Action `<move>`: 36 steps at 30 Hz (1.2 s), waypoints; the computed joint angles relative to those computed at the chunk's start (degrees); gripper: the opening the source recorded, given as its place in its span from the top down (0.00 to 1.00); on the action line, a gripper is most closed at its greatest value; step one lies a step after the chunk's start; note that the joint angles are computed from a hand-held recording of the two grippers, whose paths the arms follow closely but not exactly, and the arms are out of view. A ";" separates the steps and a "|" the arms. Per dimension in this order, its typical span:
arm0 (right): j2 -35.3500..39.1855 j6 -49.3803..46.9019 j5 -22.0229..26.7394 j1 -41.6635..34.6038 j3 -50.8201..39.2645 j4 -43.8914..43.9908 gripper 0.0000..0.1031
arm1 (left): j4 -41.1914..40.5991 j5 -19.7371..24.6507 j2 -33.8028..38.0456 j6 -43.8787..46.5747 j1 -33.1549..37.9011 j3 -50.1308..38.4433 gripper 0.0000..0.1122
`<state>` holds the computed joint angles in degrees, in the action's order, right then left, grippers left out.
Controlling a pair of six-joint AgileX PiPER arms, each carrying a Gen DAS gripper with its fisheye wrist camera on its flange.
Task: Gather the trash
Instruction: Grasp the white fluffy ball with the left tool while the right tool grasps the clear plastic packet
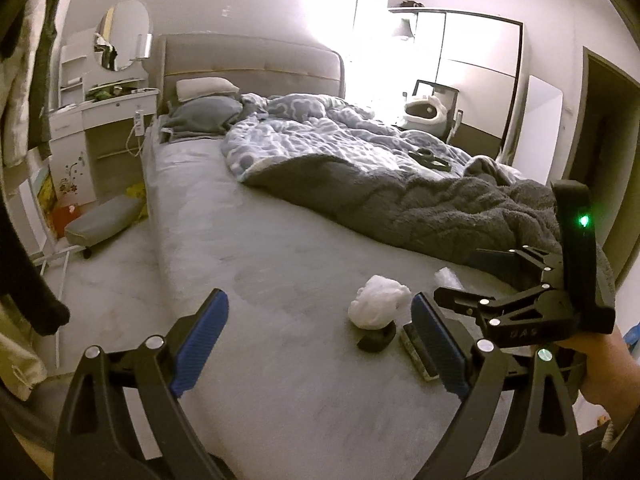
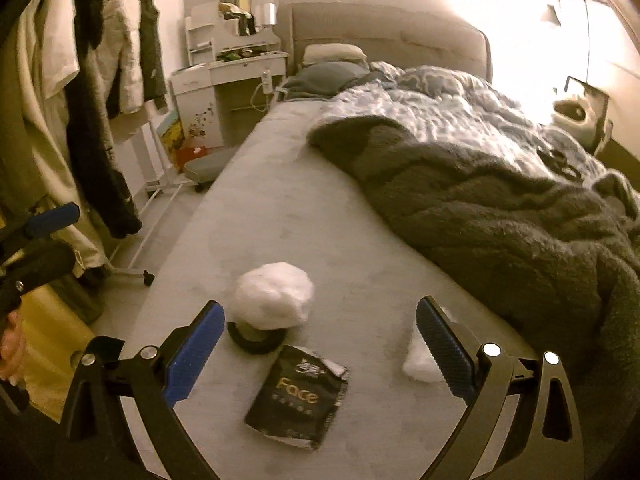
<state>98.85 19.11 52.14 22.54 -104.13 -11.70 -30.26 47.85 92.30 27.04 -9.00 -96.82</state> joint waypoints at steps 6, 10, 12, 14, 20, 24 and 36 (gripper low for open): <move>-0.47 -0.54 0.00 -2.63 0.00 2.28 0.05 | 2.78 -0.47 4.44 -2.45 -2.78 -3.58 0.16; -0.48 -0.12 0.01 -3.36 0.36 1.74 0.05 | 3.44 -0.87 7.08 -3.74 -4.01 -5.29 0.16; -0.56 -0.36 -0.21 -3.75 0.85 1.94 0.05 | 3.70 -0.81 8.01 -4.52 -4.61 -5.90 0.16; -0.49 -0.48 -0.28 -4.07 1.22 2.10 0.05 | 3.84 -0.80 8.52 -4.79 -5.11 -6.18 0.16; 0.20 -0.40 0.01 -4.36 1.54 0.37 0.05 | 6.27 0.32 11.69 -7.38 -7.26 -9.02 0.16; 1.01 -0.40 0.26 -5.56 2.08 0.75 0.05 | 7.09 1.24 13.71 -9.22 -8.85 -11.29 0.16; 0.74 -3.20 -0.50 -8.88 6.96 3.38 0.05 | 10.97 6.04 21.31 -15.28 -13.14 -19.81 0.22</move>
